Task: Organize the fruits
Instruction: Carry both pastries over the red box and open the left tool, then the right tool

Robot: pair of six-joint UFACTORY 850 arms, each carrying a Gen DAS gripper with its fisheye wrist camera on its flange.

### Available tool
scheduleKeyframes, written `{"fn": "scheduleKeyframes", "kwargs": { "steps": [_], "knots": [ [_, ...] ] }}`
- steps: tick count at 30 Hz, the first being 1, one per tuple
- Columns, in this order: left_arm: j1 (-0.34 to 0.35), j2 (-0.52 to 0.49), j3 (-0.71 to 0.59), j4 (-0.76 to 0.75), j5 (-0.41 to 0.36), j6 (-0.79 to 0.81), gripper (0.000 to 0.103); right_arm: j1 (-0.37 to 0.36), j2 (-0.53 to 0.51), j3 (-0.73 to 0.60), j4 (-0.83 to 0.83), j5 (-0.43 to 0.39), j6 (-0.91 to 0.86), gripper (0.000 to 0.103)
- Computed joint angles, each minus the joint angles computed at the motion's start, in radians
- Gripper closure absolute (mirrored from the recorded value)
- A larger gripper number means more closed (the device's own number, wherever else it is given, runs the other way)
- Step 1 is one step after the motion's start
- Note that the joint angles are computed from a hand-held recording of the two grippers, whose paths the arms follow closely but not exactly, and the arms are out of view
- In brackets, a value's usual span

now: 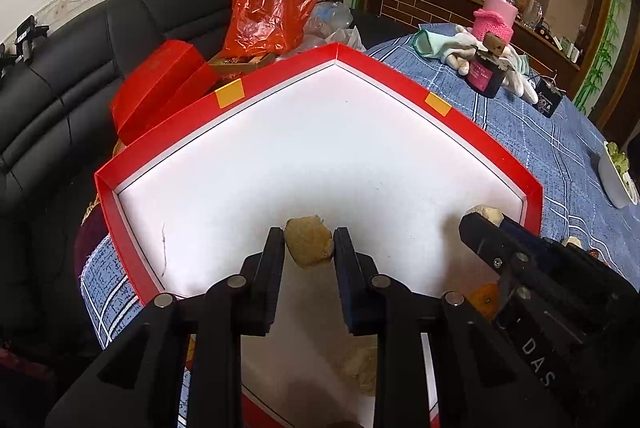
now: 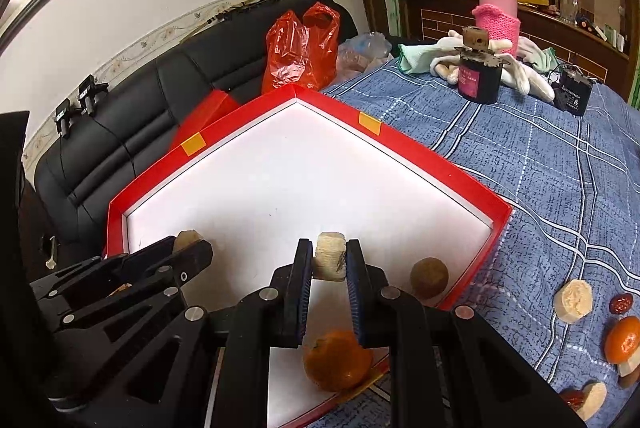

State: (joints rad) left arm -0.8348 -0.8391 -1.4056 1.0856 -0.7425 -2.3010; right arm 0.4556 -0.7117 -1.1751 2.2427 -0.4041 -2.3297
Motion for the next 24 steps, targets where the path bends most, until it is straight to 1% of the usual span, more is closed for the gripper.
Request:
{"fn": "scheduleKeyframes", "kwargs": {
  "steps": [4,6,10,14,15,16,17,18,20,21,24],
  "knots": [
    [0.004,0.003,0.006,-0.011,0.008,-0.004,0.08,0.003,-0.003,-0.006,-0.014,0.012,0.017,0.086],
    [0.007,0.002,0.004,-0.021,0.01,0.0,0.08,0.003,-0.006,-0.012,-0.036,0.021,0.042,0.083],
    [0.01,0.002,0.006,-0.027,0.013,0.003,0.08,0.003,-0.008,-0.011,-0.027,0.025,0.041,0.083],
    [0.016,0.011,0.021,-0.021,0.047,-0.025,0.079,-0.001,-0.007,-0.01,-0.051,0.02,0.073,0.083],
    [0.015,0.013,0.023,-0.018,0.047,-0.033,0.076,-0.002,-0.004,-0.007,-0.055,0.017,0.076,0.082],
    [0.014,0.013,0.022,-0.023,0.039,-0.03,0.066,-0.002,0.001,0.0,-0.045,0.012,0.062,0.082],
    [0.013,0.012,0.019,-0.031,0.028,-0.026,0.059,-0.003,0.007,0.008,-0.026,0.009,0.042,0.081],
    [0.011,0.012,0.019,-0.034,0.021,-0.028,0.045,-0.004,0.011,0.013,-0.019,0.006,0.036,0.081],
    [0.008,0.013,0.019,-0.036,0.008,-0.036,0.034,-0.012,0.023,0.03,-0.007,-0.009,0.03,0.079],
    [0.007,0.013,0.017,-0.042,0.005,-0.031,0.03,-0.015,0.03,0.04,0.008,-0.016,0.017,0.078],
    [0.007,0.01,0.011,-0.058,0.006,-0.005,0.029,-0.028,0.055,0.075,0.039,-0.037,-0.013,0.072]
  ]
}}
